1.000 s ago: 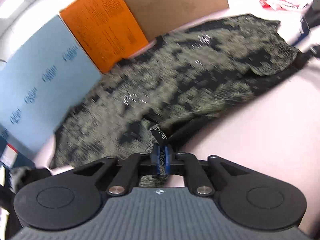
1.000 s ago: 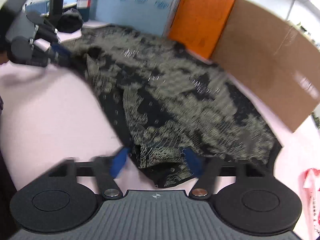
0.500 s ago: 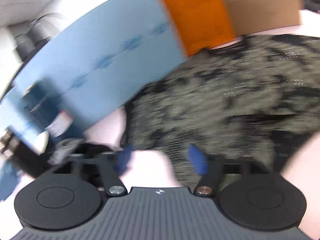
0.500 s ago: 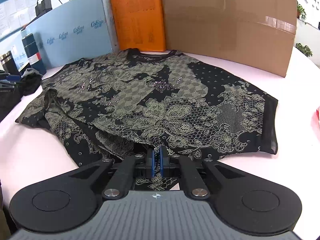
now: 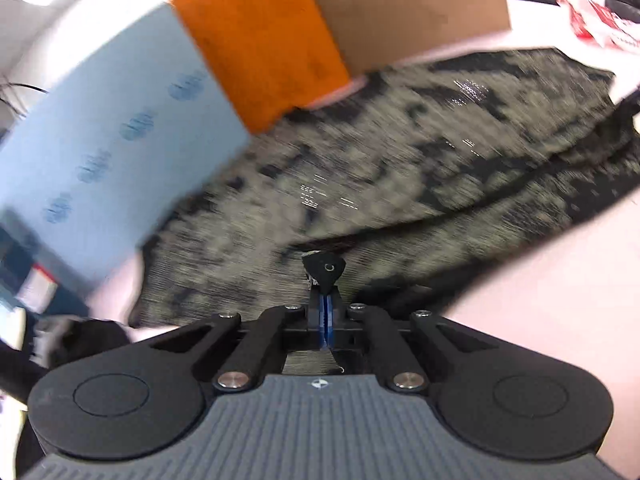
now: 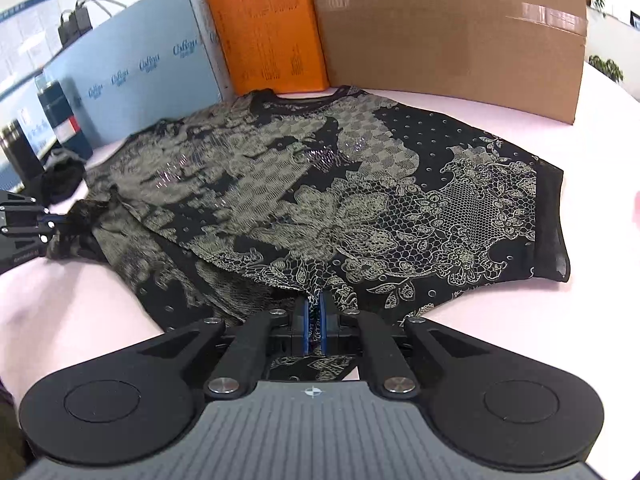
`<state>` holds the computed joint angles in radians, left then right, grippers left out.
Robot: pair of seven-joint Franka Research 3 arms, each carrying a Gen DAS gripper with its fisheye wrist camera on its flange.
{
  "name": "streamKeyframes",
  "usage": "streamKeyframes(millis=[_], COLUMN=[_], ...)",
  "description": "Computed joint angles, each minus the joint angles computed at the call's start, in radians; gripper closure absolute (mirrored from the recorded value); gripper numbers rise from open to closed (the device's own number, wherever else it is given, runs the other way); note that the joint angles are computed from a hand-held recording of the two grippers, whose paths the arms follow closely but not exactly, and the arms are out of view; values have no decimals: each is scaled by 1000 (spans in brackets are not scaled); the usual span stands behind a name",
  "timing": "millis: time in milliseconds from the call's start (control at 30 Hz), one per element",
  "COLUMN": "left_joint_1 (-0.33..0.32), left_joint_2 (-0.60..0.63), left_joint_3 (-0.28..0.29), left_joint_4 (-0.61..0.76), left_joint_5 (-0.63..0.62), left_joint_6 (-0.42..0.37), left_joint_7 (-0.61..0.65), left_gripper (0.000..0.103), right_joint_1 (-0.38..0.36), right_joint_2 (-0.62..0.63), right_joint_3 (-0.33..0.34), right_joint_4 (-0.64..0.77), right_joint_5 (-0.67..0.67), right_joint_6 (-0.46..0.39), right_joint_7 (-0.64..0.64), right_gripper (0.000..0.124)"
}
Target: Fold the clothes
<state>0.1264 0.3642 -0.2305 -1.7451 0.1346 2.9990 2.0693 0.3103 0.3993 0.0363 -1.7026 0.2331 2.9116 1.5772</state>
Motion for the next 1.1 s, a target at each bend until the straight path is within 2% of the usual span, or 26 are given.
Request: streamKeyframes(millis=[33,100,200,233,300,400,467,533,567,600,633,667,767,833,867,933,1067,1100], left_joint_1=[30,130,329,360,388,390,384,370,360,354,348,343,322,301,290,266,195,173], left_joint_2=[-15,-71,-167,-199,-273,-368,-406,-428,-438,-435,-429,-422,-395,-379,-369,-346,-283,-271], left_joint_3=[-23,-114,-299,-317,-310,-250,-210,-178,-164,-156,-149,-141,-112,-87,-75,-51,0,16], left_joint_4=[-8,-48,-108,-123,-159,-210,-218,-230,-254,-271,-285,-297,-298,-287,-282,-263,-209,-199], left_joint_5=[-20,-103,-358,-414,-479,-464,-403,-341,-322,-271,-212,-151,-15,12,19,33,166,204], left_joint_6=[9,16,-22,-48,-114,-239,-370,-479,-484,-473,-463,-454,-422,-391,-363,-315,-243,-224], left_joint_7=[25,143,468,546,662,733,722,741,768,742,703,663,521,479,461,420,230,181], left_gripper=[102,102,102,102,102,102,102,98,97,92,84,82,81,61,55,46,40,37], right_joint_1=[-14,-47,-108,-129,-160,-188,-183,-173,-163,-148,-132,-124,-120,-119,-118,-116,-110,-109], right_joint_2=[-10,-38,-103,-129,-185,-261,-282,-262,-244,-233,-227,-224,-248,-272,-287,-316,-333,-326], right_joint_3=[17,57,125,144,160,146,115,85,73,62,53,45,23,12,8,4,4,4], right_joint_4=[-4,-16,-45,-55,-78,-90,-75,-23,1,11,7,-2,-68,-113,-137,-188,-263,-264], right_joint_5=[17,66,191,247,350,468,435,388,358,316,279,270,309,315,312,313,364,371], right_joint_6=[-3,-15,-56,-80,-156,-376,-556,-770,-861,-913,-929,-932,-848,-781,-739,-644,-398,-347], right_joint_7=[-16,-68,-194,-248,-349,-473,-495,-501,-511,-516,-512,-506,-457,-419,-402,-372,-308,-291], right_gripper=[119,119,119,119,119,119,119,117,111,99,93,84,80,68,63,63,56,49])
